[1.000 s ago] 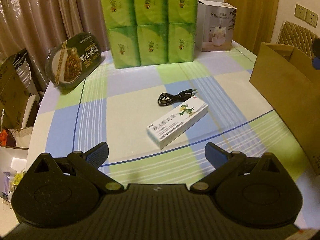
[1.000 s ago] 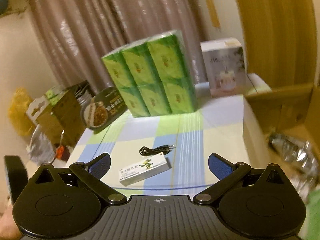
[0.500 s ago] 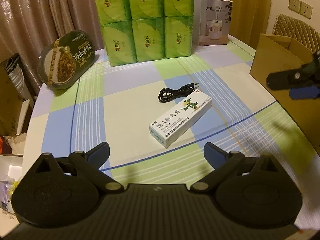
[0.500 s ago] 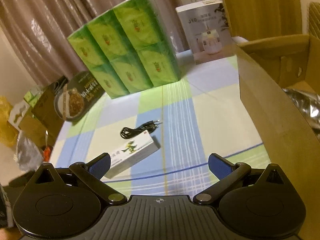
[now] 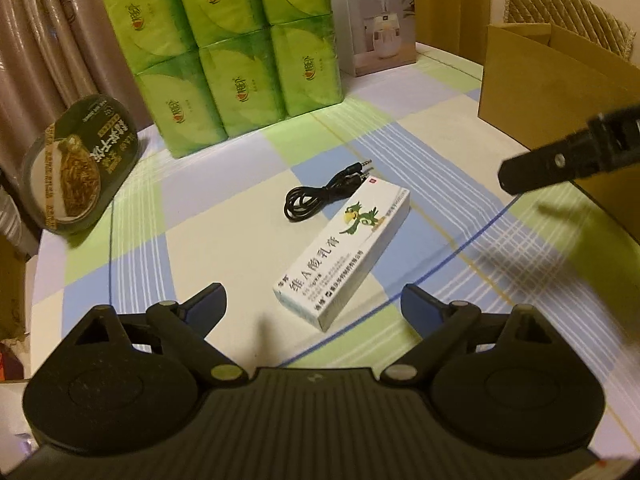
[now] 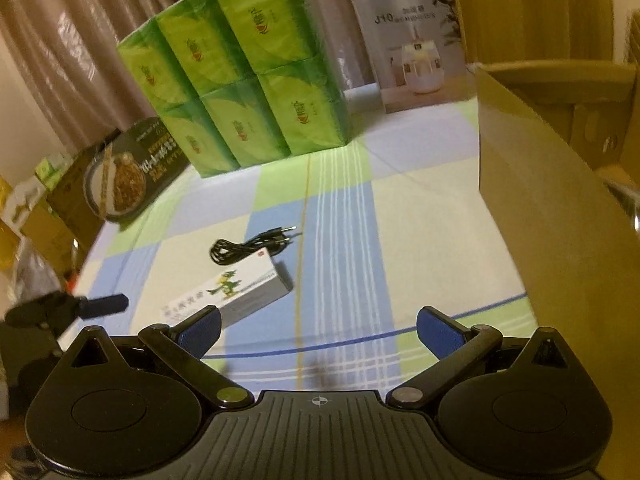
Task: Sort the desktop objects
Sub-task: 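Move both tools back over the table toward the ointment box and cable, then grasp the white parrot ointment box with the left tool while the right tool grasps the black cable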
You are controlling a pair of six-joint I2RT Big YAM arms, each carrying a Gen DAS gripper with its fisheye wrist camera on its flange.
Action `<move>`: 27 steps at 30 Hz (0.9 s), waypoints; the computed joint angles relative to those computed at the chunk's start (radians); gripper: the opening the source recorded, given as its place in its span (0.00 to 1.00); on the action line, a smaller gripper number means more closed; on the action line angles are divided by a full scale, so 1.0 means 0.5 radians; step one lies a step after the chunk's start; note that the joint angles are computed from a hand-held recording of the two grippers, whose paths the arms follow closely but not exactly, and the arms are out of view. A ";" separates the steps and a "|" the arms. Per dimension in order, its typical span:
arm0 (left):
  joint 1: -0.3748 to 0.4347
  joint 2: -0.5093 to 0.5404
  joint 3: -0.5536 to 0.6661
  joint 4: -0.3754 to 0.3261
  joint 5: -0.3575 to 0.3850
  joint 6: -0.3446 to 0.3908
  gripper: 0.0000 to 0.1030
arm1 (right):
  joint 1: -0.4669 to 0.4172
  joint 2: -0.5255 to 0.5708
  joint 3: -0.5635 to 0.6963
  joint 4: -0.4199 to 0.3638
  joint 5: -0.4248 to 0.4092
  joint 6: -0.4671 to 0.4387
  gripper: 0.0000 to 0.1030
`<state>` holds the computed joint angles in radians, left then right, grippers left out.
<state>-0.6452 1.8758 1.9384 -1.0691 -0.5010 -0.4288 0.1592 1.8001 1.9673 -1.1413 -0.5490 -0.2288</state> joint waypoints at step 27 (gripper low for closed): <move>0.095 0.149 0.099 0.130 0.239 0.213 0.47 | 0.040 0.053 -0.018 0.058 0.145 -0.209 0.98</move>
<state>-0.5978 1.9505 1.9878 -1.0040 -0.3815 -0.3225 0.1794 1.8265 1.9585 -1.1124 -0.4767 -0.3333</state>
